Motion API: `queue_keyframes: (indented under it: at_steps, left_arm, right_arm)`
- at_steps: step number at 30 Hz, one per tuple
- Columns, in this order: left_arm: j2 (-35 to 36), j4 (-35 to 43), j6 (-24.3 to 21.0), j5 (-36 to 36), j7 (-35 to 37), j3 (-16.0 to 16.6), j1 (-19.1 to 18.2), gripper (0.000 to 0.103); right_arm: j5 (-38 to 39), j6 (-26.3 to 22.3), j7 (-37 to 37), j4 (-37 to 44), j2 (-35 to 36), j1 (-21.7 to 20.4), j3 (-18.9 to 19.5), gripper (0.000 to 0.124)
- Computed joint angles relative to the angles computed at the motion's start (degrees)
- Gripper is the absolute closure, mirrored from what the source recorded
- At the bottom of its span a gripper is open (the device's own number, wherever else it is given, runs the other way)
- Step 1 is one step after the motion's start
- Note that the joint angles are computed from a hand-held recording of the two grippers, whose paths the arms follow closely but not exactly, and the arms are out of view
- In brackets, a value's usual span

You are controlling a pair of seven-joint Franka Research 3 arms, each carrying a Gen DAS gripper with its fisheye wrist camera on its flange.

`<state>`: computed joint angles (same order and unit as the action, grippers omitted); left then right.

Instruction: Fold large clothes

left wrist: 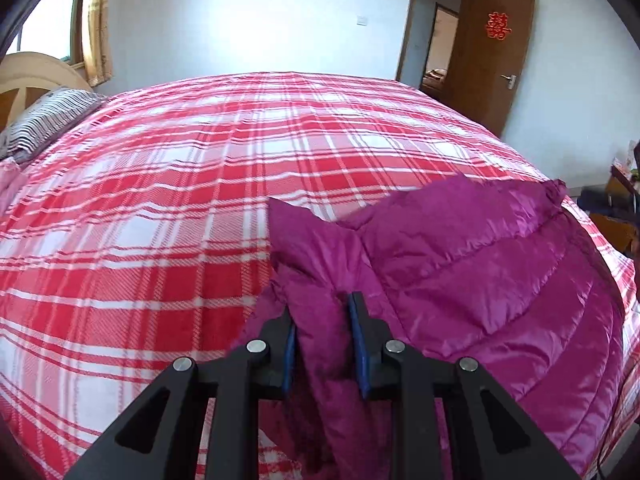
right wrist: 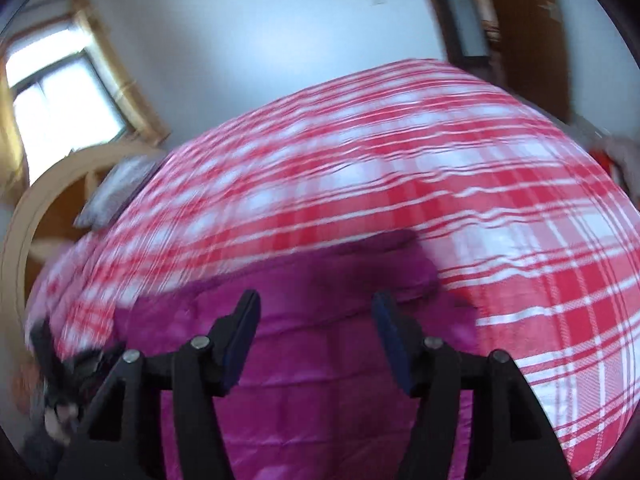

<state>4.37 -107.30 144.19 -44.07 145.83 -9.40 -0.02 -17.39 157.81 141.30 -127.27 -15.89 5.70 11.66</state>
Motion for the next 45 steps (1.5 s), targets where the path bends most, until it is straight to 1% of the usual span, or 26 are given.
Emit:
queue_keyframes:
  at_steps: [1, 3, 4, 6, 7, 8, 10, 11, 13, 14, 17, 18, 19, 21, 22, 23, 24, 26, 27, 30, 31, 34, 39, 41, 44, 45]
  left_arm:
    - [0.1, 0.4, 0.6, 0.7, -1.4, 0.1, -0.1, 0.078]
    - [-0.7, 0.9, 0.8, 0.2, -3.0, 0.4, 0.3, 0.074]
    - [-1.4, 0.7, 1.9, 0.1, -3.3, 0.6, 0.3, 0.064]
    - [-4.2, -1.7, 7.2, -2.2, -1.7, 0.8, 0.0, 0.037]
    - [-5.5, -2.7, 8.9, -4.9, 1.0, 1.1, -0.3, 0.032]
    - [-6.8, -3.6, 10.5, -7.4, 3.5, 1.5, -0.9, 0.028]
    - [-9.3, -5.0, 13.7, -10.8, 6.8, 2.4, -2.7, 0.028]
    - [-10.9, -5.6, 14.4, -13.8, 9.4, 3.0, -3.9, 0.027]
    - [-13.5, -6.9, 14.3, -18.7, 14.3, 4.1, -6.8, 0.018]
    - [-14.3, -7.8, 14.8, -18.9, 15.3, 4.1, -8.1, 0.013]
    - [-15.7, -10.7, 16.5, -14.8, 16.5, 2.8, -12.0, 0.013]
    - [-15.1, -11.6, 18.3, -12.8, 16.3, 1.8, -13.2, 0.013]
    - [-14.2, -12.0, 20.0, -10.2, 14.3, 1.1, -13.9, 0.013]
    - [-11.4, -11.6, 20.3, -1.2, 4.7, -0.3, -13.5, 0.013]
    - [-9.5, -11.1, 20.7, 5.1, -1.8, -1.0, -13.0, 0.013]
    - [-7.9, -11.1, 22.7, 10.9, -7.4, -1.5, -12.6, 0.013]
    - [-6.1, -11.0, 23.8, 19.3, -15.5, -1.8, -11.7, 0.013]
    - [-3.6, -10.4, 22.5, 32.1, -27.0, -1.6, -10.7, 0.013]
    - [-2.4, -9.9, 22.0, 34.7, -29.7, -0.7, -11.2, 0.013]
    - [-1.2, -10.2, 22.5, 27.5, -25.9, -3.0, -8.8, 0.012]
    - [-0.9, -10.3, 23.3, 27.4, -25.8, -3.3, -8.7, 0.012]
    - [-0.9, -11.5, 25.1, 31.3, -29.3, -3.3, -8.8, 0.01]
    - [0.4, -9.6, 22.0, 32.2, -31.0, -3.9, -7.9, 0.007]
    - [-0.4, -10.1, 21.8, 33.9, -32.6, -3.8, -8.0, 0.007]
    - [-1.7, -10.5, 22.2, 41.3, -39.4, -2.6, -8.8, 0.007]
    - [-2.1, -10.3, 22.7, 39.4, -38.2, -2.9, -8.6, 0.007]
  right_arm:
    - [-1.8, -1.2, -1.1, 1.5, 1.4, 0.0, 0.9, 0.06]
    - [-7.5, -7.0, -1.0, 5.6, 5.5, 0.1, 2.6, 0.061]
    - [-9.4, -9.1, -0.1, 6.9, 7.2, 0.5, 2.7, 0.061]
    - [-11.0, -11.5, 2.5, 7.7, 9.5, 1.4, 1.8, 0.062]
    - [-11.8, -11.2, 4.0, 7.1, 9.9, 1.8, 1.2, 0.062]
    - [-13.0, -10.4, 6.1, 6.3, 10.0, 2.2, 0.5, 0.062]
    - [-14.4, -9.7, 9.1, 5.2, 9.4, 3.0, -0.9, 0.062]
    - [-15.0, -9.3, 10.3, 4.8, 9.2, 3.5, -1.6, 0.062]
    - [-15.4, -9.0, 11.7, 4.9, 9.6, 4.4, -2.7, 0.062]
    - [-15.7, -8.9, 12.2, 5.0, 9.9, 4.7, -3.1, 0.062]
    - [-16.8, -8.9, 13.6, 5.9, 11.1, 5.6, -4.1, 0.061]
    - [-17.3, -8.6, 14.5, 5.4, 10.8, 5.9, -4.3, 0.061]
    - [-17.7, -8.1, 15.1, 5.0, 10.6, 6.0, -4.5, 0.061]
    - [-19.0, -7.7, 16.4, 4.6, 10.5, 6.2, -4.5, 0.061]
    - [-19.4, -7.6, 16.6, 4.5, 10.6, 6.2, -4.6, 0.061]
    - [-19.4, -7.4, 16.4, 4.5, 10.6, 6.4, -4.7, 0.059]
    - [-19.3, -7.3, 16.3, 4.5, 10.7, 6.5, -4.7, 0.059]
    - [-18.9, -7.2, 15.5, 4.6, 11.0, 6.7, -4.9, 0.055]
    - [-18.7, -7.4, 15.0, 4.8, 11.2, 6.8, -4.9, 0.054]
    - [-18.9, -7.6, 14.9, 5.0, 11.4, 7.1, -5.1, 0.053]
    - [-19.0, -7.6, 15.0, 4.9, 11.4, 7.2, -5.1, 0.053]
    - [-18.8, -8.0, 14.7, 5.2, 11.7, 7.4, -5.2, 0.053]
    - [-19.3, -9.8, 14.4, 6.3, 12.5, 8.0, -5.4, 0.053]
    - [-19.9, -10.8, 14.5, 6.7, 12.7, 8.3, -5.4, 0.052]
    - [-20.7, -12.5, 14.3, 7.7, 13.4, 8.9, -5.4, 0.052]
    - [-21.1, -13.1, 14.4, 8.0, 13.6, 9.2, -5.5, 0.052]
